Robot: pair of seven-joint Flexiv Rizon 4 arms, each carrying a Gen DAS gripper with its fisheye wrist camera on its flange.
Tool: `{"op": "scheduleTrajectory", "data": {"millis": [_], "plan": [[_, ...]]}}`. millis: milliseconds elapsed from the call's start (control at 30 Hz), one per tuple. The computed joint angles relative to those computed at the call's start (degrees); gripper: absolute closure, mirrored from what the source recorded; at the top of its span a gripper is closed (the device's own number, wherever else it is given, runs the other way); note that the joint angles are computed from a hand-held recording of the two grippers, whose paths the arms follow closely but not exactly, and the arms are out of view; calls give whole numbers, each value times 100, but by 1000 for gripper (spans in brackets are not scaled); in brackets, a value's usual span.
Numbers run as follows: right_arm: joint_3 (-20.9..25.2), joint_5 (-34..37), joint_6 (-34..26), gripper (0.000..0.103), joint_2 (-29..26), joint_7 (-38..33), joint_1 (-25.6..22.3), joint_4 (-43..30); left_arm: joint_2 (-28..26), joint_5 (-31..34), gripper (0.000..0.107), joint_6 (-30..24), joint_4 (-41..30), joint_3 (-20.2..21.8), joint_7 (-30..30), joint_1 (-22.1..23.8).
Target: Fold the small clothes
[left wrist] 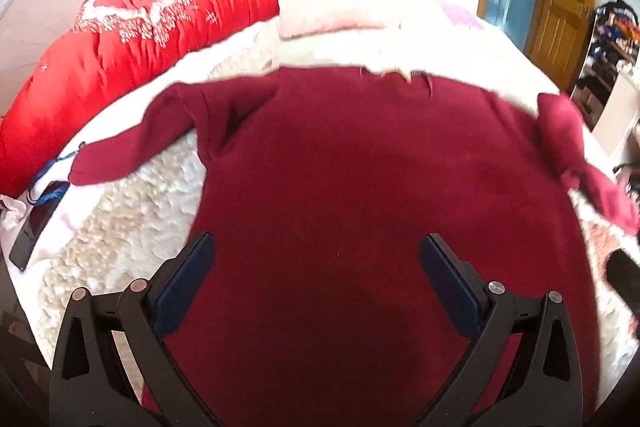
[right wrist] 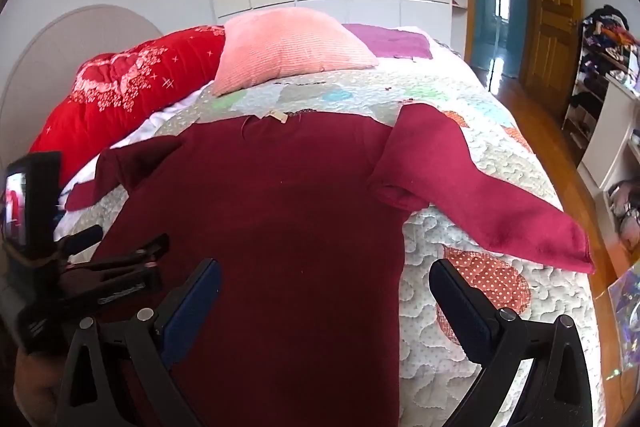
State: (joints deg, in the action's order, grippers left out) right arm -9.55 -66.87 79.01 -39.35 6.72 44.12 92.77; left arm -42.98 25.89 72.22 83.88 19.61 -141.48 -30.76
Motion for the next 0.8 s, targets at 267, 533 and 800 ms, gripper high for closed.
{"op": "scheduleTrajectory", "data": {"millis": [267, 533, 800], "plan": [[96, 11, -435, 0, -34, -62, 12, -186, 219, 102, 4, -95, -48, 43, -31, -10], [201, 315, -582, 0, -164, -268, -27, -378, 194, 306, 4, 30, 0, 123, -271, -110], [224, 813, -724, 0, -324, -653, 36, -587, 165, 401, 4, 13, -53, 47, -389, -38]]}}
